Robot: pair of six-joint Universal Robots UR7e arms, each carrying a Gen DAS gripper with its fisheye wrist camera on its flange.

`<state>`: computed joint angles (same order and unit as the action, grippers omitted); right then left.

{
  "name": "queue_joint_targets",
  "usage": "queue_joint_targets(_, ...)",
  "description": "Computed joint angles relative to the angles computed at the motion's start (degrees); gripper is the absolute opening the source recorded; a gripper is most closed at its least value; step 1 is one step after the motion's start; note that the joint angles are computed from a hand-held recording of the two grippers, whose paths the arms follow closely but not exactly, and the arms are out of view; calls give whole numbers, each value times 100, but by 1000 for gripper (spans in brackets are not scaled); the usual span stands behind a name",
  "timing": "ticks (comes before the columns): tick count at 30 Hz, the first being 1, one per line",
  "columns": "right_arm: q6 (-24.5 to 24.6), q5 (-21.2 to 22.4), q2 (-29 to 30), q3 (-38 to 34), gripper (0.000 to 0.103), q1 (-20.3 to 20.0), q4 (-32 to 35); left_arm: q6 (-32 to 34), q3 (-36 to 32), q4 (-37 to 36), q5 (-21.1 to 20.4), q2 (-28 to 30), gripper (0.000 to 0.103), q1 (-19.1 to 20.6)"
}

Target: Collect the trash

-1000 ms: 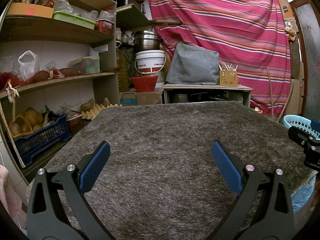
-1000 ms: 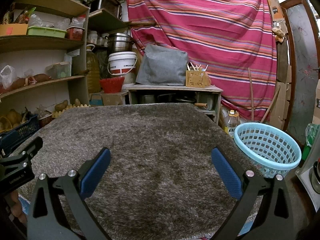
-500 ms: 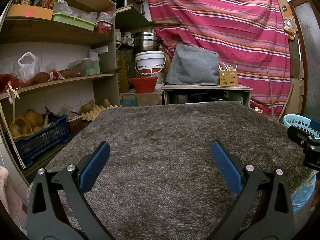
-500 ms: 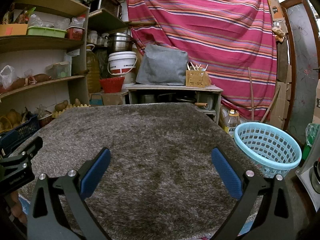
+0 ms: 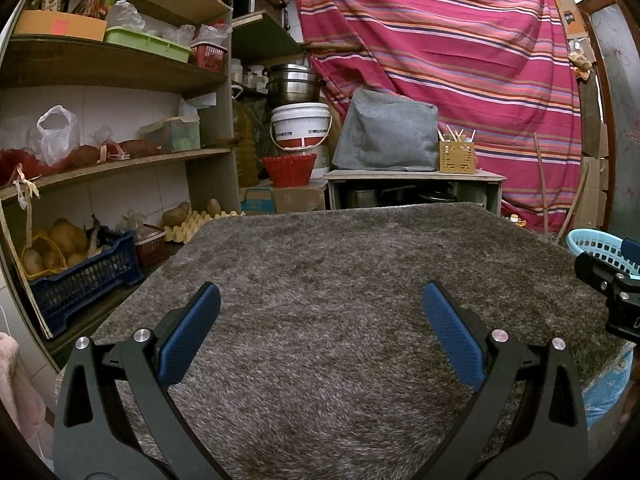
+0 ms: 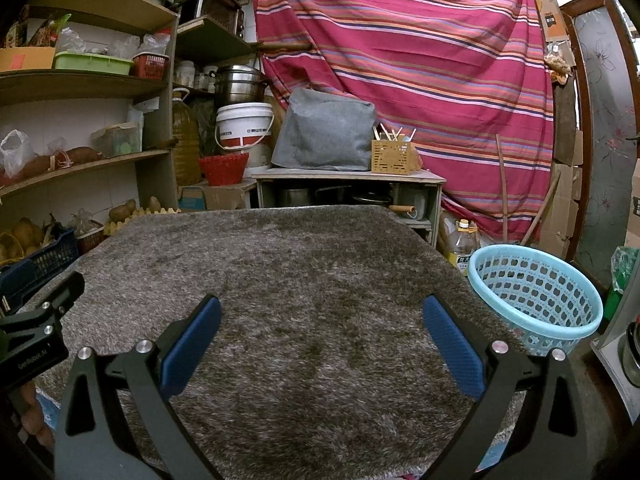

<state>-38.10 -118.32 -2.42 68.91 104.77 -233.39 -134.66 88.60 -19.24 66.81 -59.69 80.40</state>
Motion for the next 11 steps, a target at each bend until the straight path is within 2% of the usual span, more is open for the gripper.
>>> queue_joint_targets(11, 3, -35, 6, -21, 99, -48, 61, -128, -179, 292, 29, -1, 98, 25)
